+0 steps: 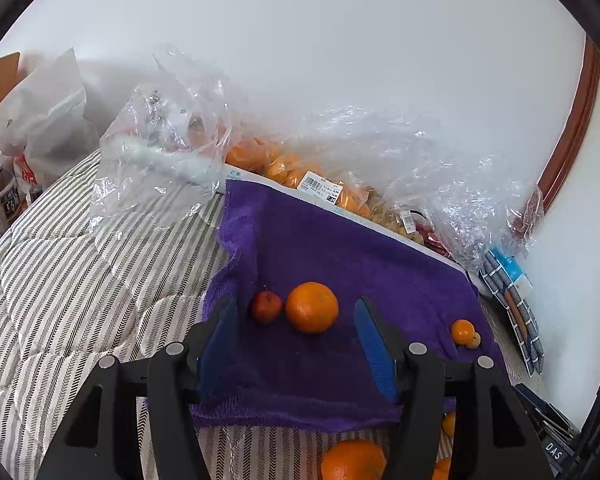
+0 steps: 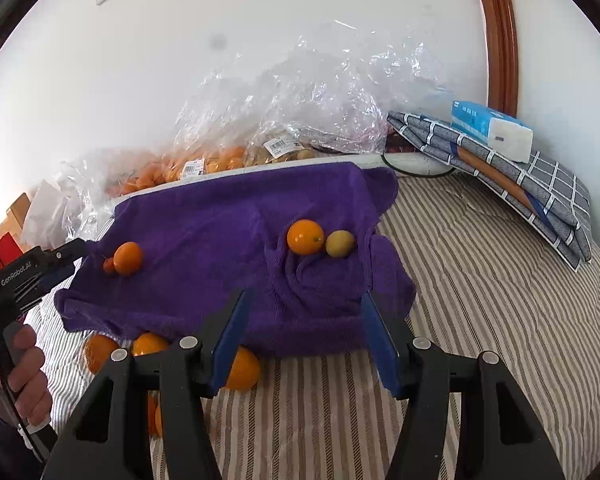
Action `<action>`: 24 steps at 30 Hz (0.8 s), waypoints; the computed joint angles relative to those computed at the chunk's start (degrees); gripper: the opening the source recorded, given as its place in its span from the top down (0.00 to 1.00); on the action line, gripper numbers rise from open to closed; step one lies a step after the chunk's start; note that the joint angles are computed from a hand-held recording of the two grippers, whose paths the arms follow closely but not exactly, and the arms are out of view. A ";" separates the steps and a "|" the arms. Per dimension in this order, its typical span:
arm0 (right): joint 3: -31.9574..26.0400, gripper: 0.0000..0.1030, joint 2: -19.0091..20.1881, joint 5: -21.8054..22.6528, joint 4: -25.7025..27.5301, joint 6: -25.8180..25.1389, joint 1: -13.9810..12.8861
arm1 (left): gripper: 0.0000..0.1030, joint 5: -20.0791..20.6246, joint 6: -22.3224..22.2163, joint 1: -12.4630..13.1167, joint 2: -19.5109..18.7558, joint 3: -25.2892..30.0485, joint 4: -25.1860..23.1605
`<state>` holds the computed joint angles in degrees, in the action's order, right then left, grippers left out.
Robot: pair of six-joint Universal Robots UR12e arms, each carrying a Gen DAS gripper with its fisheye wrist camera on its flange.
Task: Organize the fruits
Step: 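Grasp a large orange beside the towel with the right gripper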
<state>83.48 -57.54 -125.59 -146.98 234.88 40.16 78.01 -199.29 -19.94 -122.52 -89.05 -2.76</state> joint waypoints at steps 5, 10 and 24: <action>-0.24 0.44 -0.17 0.18 2.87 1.47 0.92 | 0.42 3.29 0.83 -0.47 0.26 -1.09 2.72; -0.16 0.44 -0.28 1.42 3.81 2.93 1.65 | 0.42 7.59 1.20 -0.73 0.72 -2.20 4.38; -2.78 0.47 1.61 3.20 3.05 -2.32 2.00 | 0.42 5.26 -1.09 2.20 4.79 -8.79 2.39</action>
